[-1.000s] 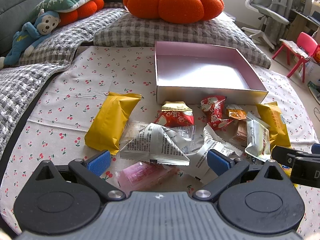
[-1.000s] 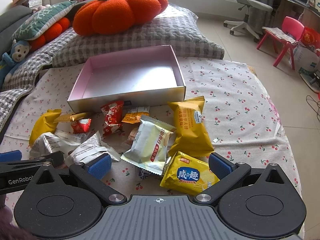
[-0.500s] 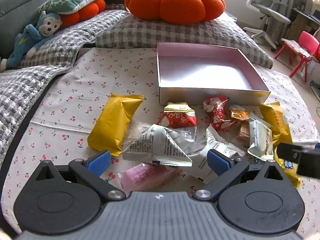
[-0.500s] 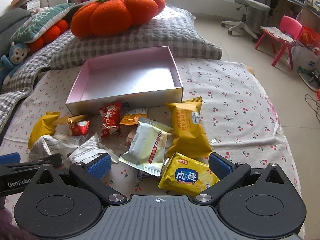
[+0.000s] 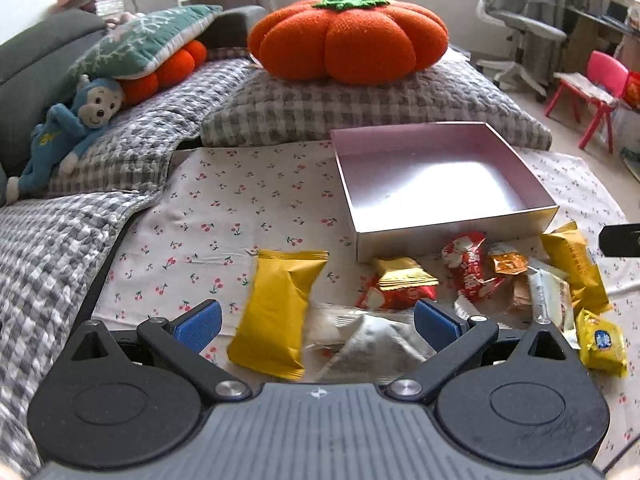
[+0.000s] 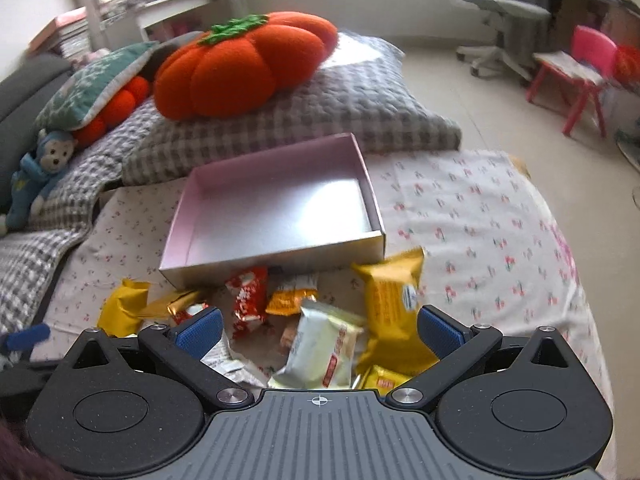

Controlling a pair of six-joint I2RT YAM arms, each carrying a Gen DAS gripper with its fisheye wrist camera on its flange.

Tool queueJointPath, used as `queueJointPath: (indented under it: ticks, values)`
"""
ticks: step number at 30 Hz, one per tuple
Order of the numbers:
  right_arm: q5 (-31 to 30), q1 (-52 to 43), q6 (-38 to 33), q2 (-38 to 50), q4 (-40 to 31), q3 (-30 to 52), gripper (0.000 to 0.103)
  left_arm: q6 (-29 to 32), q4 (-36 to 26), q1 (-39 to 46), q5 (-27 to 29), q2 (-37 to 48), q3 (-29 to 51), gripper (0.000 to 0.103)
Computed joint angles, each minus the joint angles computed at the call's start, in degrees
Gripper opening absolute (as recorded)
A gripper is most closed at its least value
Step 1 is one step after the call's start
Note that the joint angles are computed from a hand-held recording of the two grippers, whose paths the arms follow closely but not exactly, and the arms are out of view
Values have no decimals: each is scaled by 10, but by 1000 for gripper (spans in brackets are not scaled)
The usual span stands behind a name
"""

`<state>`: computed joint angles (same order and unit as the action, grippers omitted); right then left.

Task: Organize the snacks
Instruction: 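Grasp a yellow wafer pack with the left tool while the right tool grasps another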

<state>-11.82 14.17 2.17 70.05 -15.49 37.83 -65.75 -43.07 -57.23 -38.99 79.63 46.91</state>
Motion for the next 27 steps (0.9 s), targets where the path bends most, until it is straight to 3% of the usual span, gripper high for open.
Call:
queueJointPath:
  ticks: [4, 7, 10, 13, 18, 20, 24, 27]
  values:
    - [-3, -7, -25, 33, -9, 37, 103, 78, 47, 68, 55, -51, -37, 103]
    - [-20, -23, -23, 75, -3, 60, 103, 83, 101, 92, 56, -81, -83, 103]
    - [-77, -60, -7, 115, 21, 58, 102, 107, 125, 121, 86, -78, -106, 98]
    - [-135, -90, -11, 173, -4, 84, 95, 135, 171, 144, 109, -96, -142, 94]
    - [-124, -98, -5, 199, 45, 72, 93, 182, 266, 197, 163, -112, -195, 84]
    - [-122, -101, -4, 211, 60, 70, 88, 201, 295, 218, 190, -98, -205, 82]
    - [-80, -93, 8, 244, 75, 79, 66, 233, 318, 244, 215, -80, -210, 76]
    - [-64, -92, 18, 271, 77, 90, 63, 247, 324, 257, 220, -85, -216, 72]
